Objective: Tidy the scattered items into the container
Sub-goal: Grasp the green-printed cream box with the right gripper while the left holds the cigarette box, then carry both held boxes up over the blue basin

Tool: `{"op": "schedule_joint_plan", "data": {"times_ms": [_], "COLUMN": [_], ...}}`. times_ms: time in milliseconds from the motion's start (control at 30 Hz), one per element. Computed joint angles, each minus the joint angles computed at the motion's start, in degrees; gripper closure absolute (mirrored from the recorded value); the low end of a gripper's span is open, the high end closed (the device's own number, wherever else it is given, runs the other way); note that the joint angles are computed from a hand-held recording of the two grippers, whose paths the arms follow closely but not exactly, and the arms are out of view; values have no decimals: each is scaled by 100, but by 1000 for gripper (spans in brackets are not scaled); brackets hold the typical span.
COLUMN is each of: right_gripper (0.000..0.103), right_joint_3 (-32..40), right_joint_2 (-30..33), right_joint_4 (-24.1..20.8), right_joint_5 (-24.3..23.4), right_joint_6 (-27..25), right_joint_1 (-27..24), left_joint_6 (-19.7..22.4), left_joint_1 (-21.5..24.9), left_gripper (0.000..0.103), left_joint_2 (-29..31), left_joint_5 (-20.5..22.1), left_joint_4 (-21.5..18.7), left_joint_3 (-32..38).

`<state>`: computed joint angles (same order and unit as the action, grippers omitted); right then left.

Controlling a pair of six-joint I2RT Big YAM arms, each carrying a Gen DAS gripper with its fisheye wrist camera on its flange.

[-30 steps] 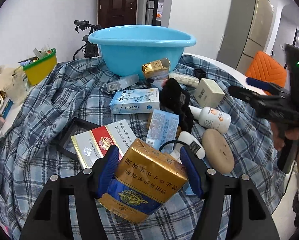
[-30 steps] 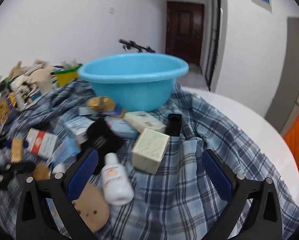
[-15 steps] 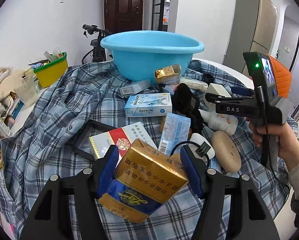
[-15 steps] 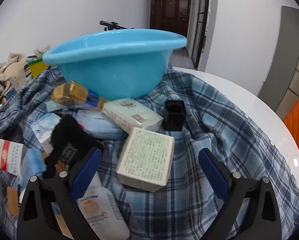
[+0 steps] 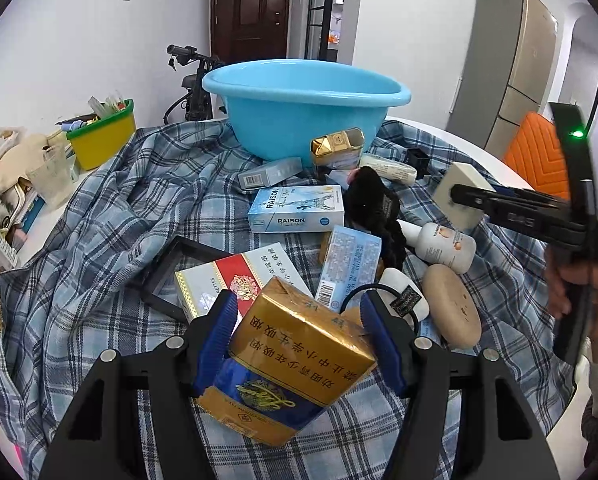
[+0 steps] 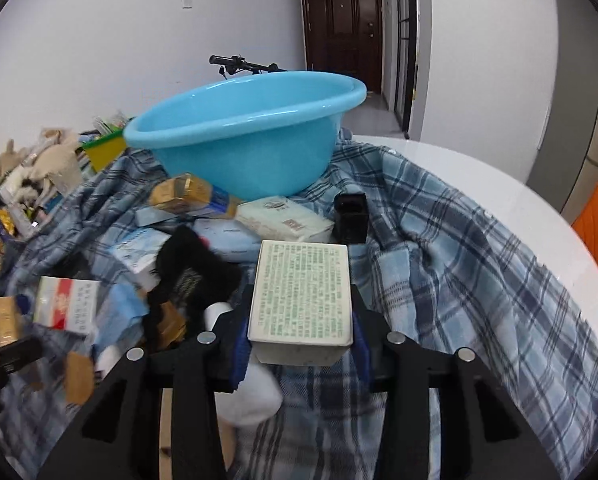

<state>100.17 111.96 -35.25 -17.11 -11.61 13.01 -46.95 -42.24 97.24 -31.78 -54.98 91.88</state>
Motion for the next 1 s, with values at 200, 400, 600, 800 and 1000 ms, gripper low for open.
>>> {"op": "schedule_joint_plan", "data": {"times_ms": [200,400,600,800,1000], "right_gripper": [62,61,61,61,61], "right_joint_3": [-433,-1063,-939,-770,-798], "right_joint_2": [-323,-706,-670,-822,-1249], "right_joint_4": [-158,306,165,273,815], "right_joint_5": [-300,-100,-86,-206,-328], "right_joint_6": [301,403,247,229,440], "right_joint_1": [-114,-119,-104,-110,-151], "left_joint_6": [-205,-451,-255,85,480], "left_joint_1": [-27,-3,6,52,36], "left_gripper": [37,37,37,37,37], "left_joint_2": [-57,-5,26,-32,-76], "left_joint_5": [-281,-261,-279,-502,-1082], "left_joint_4": [-134,-255,-225,-282,-258], "left_joint_3": [-17,35,220,611,1188]}}
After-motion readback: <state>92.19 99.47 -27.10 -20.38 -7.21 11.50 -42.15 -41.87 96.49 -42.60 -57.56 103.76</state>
